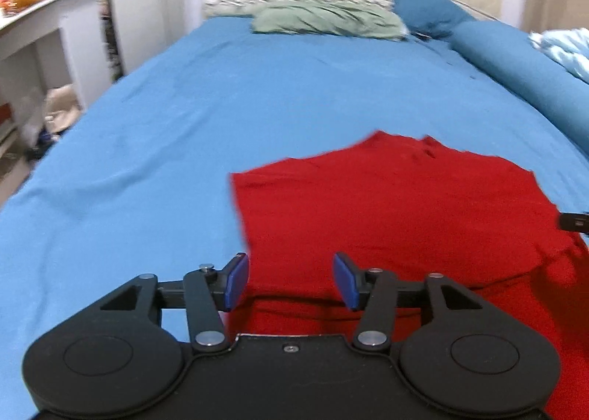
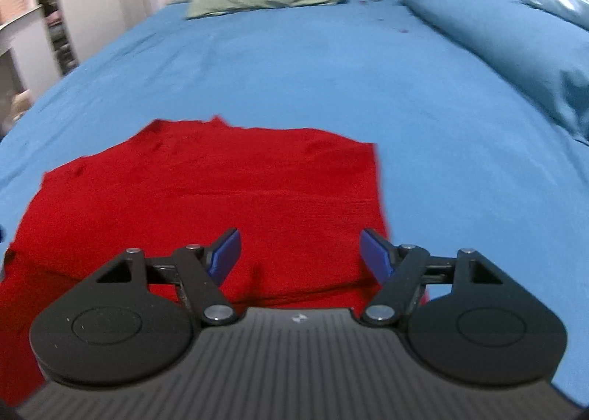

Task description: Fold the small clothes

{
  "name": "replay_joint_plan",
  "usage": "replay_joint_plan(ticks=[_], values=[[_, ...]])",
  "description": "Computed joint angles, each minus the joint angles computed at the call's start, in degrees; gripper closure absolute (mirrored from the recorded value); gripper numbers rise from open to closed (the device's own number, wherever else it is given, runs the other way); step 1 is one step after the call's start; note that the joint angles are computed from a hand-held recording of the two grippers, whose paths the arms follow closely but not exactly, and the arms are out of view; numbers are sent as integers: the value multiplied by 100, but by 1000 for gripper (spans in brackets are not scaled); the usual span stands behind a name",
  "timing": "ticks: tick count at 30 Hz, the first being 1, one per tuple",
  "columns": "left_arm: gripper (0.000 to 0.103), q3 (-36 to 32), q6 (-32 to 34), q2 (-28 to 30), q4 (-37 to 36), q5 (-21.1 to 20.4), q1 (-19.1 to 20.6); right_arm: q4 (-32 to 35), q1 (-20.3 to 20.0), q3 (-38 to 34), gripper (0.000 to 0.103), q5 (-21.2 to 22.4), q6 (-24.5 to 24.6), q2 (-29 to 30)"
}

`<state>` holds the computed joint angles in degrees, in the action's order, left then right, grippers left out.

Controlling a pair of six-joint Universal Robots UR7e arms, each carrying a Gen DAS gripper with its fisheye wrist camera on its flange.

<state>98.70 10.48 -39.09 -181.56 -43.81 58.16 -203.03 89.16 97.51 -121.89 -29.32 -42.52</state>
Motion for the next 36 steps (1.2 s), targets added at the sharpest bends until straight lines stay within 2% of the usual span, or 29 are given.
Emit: replay_joint_plan(ticks=[2,5,6,8,13,18,23,27,28,29,30,33,36], values=[[47,-154,-43,184,141,-90,63,26,-99,-51,16,187,1,80],[47,-318,-408,404,359,-79,198,-74,-269,-136,16,188,-43,240],[47,-322,-440,465,268,-64,226,-126,-351,-119,16,228,1,262],[46,-300,-224,591,-198,-53,240,-411,-531,72,15,640,-26,233],[44,-287,298,831,-991,2,214,-1112,-738,333,13,1282,-621,300],[39,-46,184,681,-1250,-12,81,-1333,-782,775,13,1789,-403,-94],[30,818,-19,17,-1375,331,-461,-1523,-438,1718,13,1611,-477,-978],[27,1802,-1008,-994,-648,532,-1021,-1291,-40,2637,12,1187,-420,-1988],[23,2048,-1305,-1275,-408,549,-1159,-1208,66,2881,11,1069,-361,-2280],[10,2285,-1587,-1542,-186,568,-1294,-1068,136,3097,9,1011,-283,-2567],[2,2548,-1915,-1831,46,624,-1454,-891,196,3310,8,954,-168,-2865],[2,3122,-2516,-2403,450,630,-1791,-364,257,3866,8,870,222,-3631],[2,3595,-3241,-2824,1070,726,-2044,-273,232,4369,8,552,309,-3973]])
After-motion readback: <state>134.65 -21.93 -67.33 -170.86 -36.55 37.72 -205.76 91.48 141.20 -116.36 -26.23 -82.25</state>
